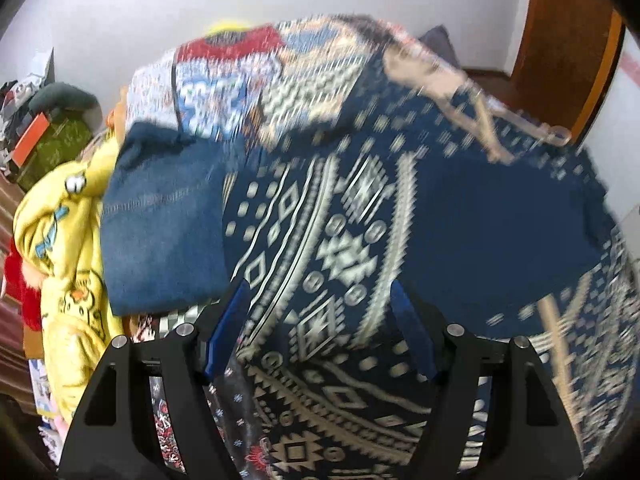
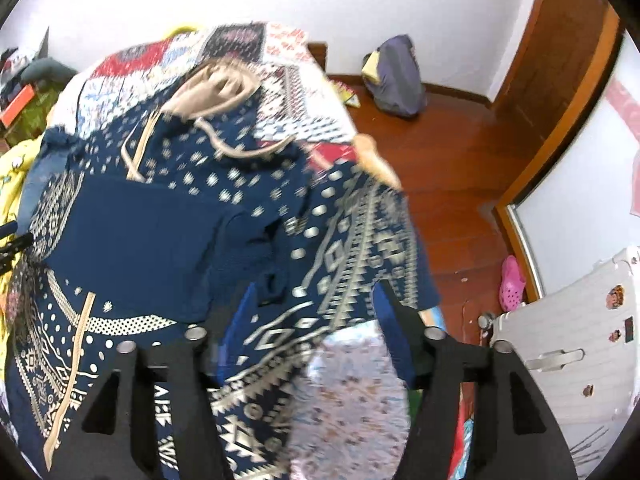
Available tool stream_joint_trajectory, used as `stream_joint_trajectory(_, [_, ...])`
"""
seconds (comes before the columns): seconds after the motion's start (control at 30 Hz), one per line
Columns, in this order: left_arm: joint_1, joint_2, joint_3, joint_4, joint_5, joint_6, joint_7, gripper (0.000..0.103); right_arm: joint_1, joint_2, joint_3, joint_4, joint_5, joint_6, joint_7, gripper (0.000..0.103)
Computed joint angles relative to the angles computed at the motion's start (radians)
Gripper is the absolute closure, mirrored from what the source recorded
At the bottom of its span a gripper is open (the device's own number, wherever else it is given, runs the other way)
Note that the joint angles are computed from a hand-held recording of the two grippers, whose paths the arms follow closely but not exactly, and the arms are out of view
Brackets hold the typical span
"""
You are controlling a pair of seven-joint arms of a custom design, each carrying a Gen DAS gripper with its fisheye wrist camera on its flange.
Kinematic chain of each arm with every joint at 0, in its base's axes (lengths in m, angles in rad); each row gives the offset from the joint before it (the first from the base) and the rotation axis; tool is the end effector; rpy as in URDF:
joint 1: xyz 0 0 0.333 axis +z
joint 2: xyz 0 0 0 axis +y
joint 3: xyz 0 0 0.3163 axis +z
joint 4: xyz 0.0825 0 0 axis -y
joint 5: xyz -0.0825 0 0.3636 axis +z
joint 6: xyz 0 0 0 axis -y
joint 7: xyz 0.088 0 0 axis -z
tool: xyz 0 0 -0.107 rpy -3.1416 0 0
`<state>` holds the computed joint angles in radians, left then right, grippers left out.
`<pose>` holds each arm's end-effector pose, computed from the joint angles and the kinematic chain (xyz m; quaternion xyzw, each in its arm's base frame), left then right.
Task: Fold large clothes
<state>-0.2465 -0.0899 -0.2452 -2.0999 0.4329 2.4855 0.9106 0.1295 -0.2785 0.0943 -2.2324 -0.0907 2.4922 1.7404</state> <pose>0.4783 -0.2623 0.5187 -0.6359 0.7159 -0.1853 0.2210 0.4779 0.1133 0.5530 -0.7190 0.6408 -0.1876 0.1929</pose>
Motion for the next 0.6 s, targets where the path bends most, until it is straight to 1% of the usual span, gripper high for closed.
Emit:
stream_joint_trajectory(0.07, [-0.006, 0.002, -0.008, 0.026, 0.011, 0.015, -0.015, 0.032, -0.01, -0.016, -0.01, -0.013, -0.005, 0.012, -0.005, 0.035])
stream_joint_trajectory(0.17, [-0.015, 0.015, -0.016, 0.061, 0.026, 0.045, -0.039, 0.031, -0.038, -0.007, -0.012, -0.015, -0.034, 0.011, 0.008, 0.034])
stream_joint_trajectory(0.23, [-0.022, 0.025, -0.019, 0.076, 0.027, 0.07, -0.051, 0.031, -0.05, 0.014, -0.029, -0.013, -0.018, 0.003, 0.017, 0.034])
stream_joint_trajectory(0.3, [-0.032, 0.039, -0.023, 0.091, 0.02, 0.085, -0.06, 0.031, -0.05, 0.04, -0.062, -0.011, 0.055, -0.008, 0.008, 0.034])
stream_joint_trajectory(0.37, [-0.042, 0.06, -0.023, 0.106, -0.011, 0.095, -0.042, 0.031, -0.055, 0.061, -0.093, -0.012, 0.141, -0.016, 0.007, 0.034])
stream_joint_trajectory(0.47, [-0.055, 0.086, -0.025, 0.124, -0.024, 0.088, -0.028, 0.031, -0.068, 0.102, -0.123, -0.016, 0.252, 0.0, 0.014, 0.034])
stream_joint_trajectory(0.53, [-0.063, 0.102, -0.026, 0.137, 0.029, 0.069, -0.062, 0.031, -0.077, 0.13, -0.131, -0.012, 0.29, 0.004, 0.019, 0.034])
stream_joint_trajectory(0.6, [-0.069, 0.114, -0.023, 0.145, 0.068, 0.054, -0.09, 0.031, -0.076, 0.16, -0.14, -0.001, 0.345, 0.0, -0.011, 0.034])
